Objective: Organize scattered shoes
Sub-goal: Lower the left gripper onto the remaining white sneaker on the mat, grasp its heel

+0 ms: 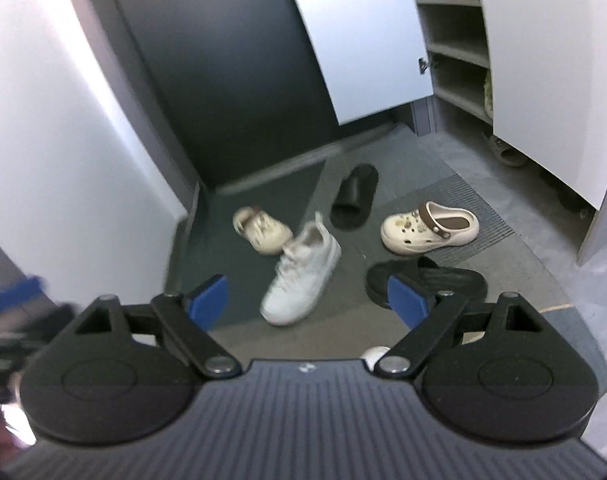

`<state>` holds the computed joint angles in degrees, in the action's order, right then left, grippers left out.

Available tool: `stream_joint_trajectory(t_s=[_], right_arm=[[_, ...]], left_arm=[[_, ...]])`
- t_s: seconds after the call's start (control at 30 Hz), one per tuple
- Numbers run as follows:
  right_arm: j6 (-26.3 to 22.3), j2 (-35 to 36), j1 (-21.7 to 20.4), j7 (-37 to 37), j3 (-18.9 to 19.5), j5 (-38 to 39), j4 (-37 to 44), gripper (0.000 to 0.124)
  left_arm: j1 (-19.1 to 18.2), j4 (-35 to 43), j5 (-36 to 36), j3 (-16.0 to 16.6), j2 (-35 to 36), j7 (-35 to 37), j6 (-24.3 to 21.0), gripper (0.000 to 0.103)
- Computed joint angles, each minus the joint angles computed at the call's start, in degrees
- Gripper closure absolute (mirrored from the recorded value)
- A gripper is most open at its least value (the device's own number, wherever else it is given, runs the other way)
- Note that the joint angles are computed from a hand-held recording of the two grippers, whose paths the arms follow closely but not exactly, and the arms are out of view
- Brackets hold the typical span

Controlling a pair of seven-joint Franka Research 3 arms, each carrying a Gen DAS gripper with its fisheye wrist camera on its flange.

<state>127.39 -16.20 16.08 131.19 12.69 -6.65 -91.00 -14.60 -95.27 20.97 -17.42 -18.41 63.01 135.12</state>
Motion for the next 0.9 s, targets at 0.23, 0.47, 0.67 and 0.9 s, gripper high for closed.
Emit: stream_joint_trajectory(t_s=[0.23, 0.47, 0.67, 0.9], right_arm=[[9.27, -5.14, -0.40, 6.21, 0.61, 2.49, -5.93, 0.035], [10.88, -3.52, -0.72, 4.85, 0.99, 4.12, -3.98, 0.035], [10.06, 1.10, 1.55, 0.02, -1.17, 9.53, -1.07, 0.035], [5.85, 7.84, 3.36, -1.09, -3.90, 16.78, 3.25, 0.035]], left_arm=[[1.48, 5.88, -1.05, 1.91, 12.75, -4.46, -4.92, 0.001], [0.58, 8.42, -3.02, 3.93, 23.32, 4.93, 2.70, 0.001], [-0.36, 15.12, -1.19, 5.42, 36.39, 12.01, 6.32, 0.000], [-3.52, 36.51, 1.46, 9.57, 56.63, 11.17, -0.16, 0.001]])
